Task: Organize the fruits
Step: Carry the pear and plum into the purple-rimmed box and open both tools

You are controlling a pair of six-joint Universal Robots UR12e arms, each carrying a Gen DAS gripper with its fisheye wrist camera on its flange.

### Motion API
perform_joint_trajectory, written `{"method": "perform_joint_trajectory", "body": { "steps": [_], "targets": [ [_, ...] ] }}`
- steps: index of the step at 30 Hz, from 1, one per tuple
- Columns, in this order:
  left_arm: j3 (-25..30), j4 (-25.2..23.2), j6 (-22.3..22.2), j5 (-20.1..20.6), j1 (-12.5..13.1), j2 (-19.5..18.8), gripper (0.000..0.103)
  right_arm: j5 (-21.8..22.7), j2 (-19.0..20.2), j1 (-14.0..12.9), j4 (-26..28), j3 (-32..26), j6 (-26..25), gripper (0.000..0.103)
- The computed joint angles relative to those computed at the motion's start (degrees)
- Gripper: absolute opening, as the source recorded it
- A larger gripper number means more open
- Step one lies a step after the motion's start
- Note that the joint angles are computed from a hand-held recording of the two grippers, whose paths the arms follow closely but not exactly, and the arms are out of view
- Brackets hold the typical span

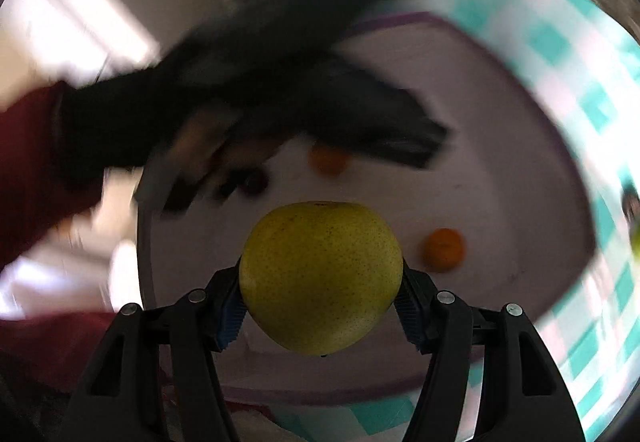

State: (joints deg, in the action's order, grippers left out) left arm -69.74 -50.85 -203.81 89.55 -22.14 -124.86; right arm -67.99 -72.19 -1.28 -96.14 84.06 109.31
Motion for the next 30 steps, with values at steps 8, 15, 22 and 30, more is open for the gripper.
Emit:
{"method": "perform_joint_trajectory", "body": {
  "steps": [8,15,22,30],
  "targets": [
    [2.2,-6.9,4.8,-4.3,1.1,-2.3,0.041,-16.0,-2.0,6.2,-5.1,6.1,-10.3,0.062],
    [3.5,-10.4,5.5,-3.4,0.6,-3.2,0.045,-25.6,-2.7,8.9,-12.5,10.6,-12.1,0.062],
    [3.9,-11.6,5.4,-0.2,0.0,-3.3,0.074,-26.8,-3.9,9.1,-16.6,13.0,-13.0,0.066],
    [2.2,-8.5,1.2,6.0,-0.5,-1.0,0.081,-13.5,-6.7,4.3,-13.7,12.4,-12.1,0.072]
  ]
}}
